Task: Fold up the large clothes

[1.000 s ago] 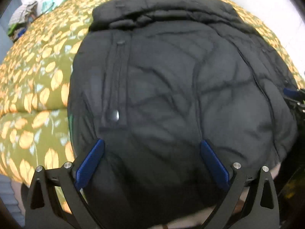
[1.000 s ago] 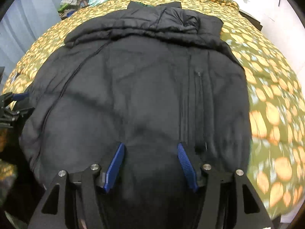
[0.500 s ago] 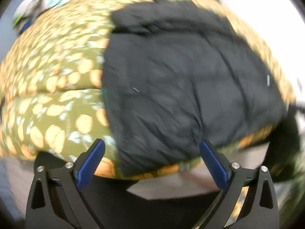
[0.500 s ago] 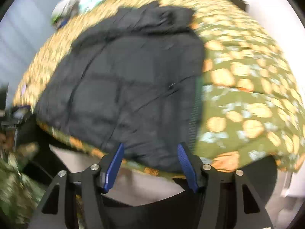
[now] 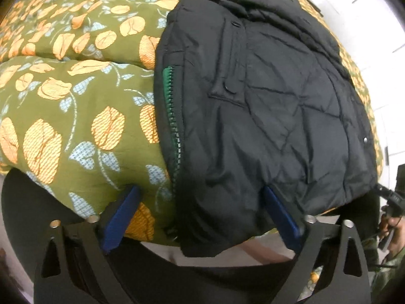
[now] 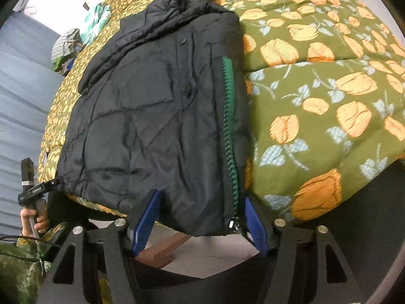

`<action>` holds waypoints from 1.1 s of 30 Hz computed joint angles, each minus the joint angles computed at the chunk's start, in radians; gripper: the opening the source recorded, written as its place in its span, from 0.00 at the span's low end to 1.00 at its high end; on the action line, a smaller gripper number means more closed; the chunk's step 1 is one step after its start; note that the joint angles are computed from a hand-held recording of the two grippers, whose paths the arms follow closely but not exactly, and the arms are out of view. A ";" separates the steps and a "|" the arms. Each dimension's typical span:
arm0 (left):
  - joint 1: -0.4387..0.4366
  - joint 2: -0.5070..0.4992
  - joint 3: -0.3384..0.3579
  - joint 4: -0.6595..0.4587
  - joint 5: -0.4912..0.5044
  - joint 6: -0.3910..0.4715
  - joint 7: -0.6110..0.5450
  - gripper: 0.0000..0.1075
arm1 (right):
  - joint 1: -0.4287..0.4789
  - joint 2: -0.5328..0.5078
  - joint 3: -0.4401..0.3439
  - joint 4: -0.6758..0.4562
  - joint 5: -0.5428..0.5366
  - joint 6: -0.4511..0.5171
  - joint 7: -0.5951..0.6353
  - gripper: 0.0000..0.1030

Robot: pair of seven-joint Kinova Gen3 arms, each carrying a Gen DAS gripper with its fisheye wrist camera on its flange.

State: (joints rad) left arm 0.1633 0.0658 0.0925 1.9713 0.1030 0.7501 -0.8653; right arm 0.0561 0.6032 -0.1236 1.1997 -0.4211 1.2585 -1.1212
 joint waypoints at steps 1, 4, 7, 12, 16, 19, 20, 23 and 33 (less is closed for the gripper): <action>-0.008 0.007 0.002 -0.006 0.022 0.001 -0.011 0.78 | 0.001 0.003 -0.002 -0.006 -0.002 0.007 0.001 0.64; -0.009 -0.006 -0.001 -0.011 0.053 0.020 -0.007 0.61 | 0.000 0.011 -0.006 -0.030 -0.010 0.032 -0.003 0.41; -0.021 -0.038 0.012 0.002 0.086 0.029 -0.017 0.31 | 0.007 0.012 -0.013 -0.056 -0.024 0.055 0.004 0.24; 0.009 -0.075 0.017 -0.040 0.028 0.055 0.049 0.14 | 0.035 -0.001 -0.036 -0.108 -0.087 0.085 0.035 0.21; 0.007 -0.149 0.022 -0.052 -0.001 0.042 0.076 0.12 | 0.061 -0.008 -0.055 -0.184 -0.160 0.109 0.056 0.20; -0.003 -0.209 0.036 -0.067 -0.040 0.039 0.108 0.12 | 0.072 -0.007 -0.061 -0.243 -0.190 0.139 0.066 0.20; -0.006 -0.230 0.039 -0.068 -0.046 0.044 0.109 0.12 | 0.075 -0.007 -0.062 -0.258 -0.197 0.150 0.068 0.19; -0.004 -0.271 0.064 -0.094 -0.068 0.090 0.111 0.11 | 0.094 -0.027 -0.064 -0.269 -0.214 0.189 0.084 0.19; 0.036 -0.388 0.095 -0.212 -0.037 0.302 0.049 0.12 | 0.245 -0.032 -0.079 -0.306 -0.431 0.409 0.046 0.19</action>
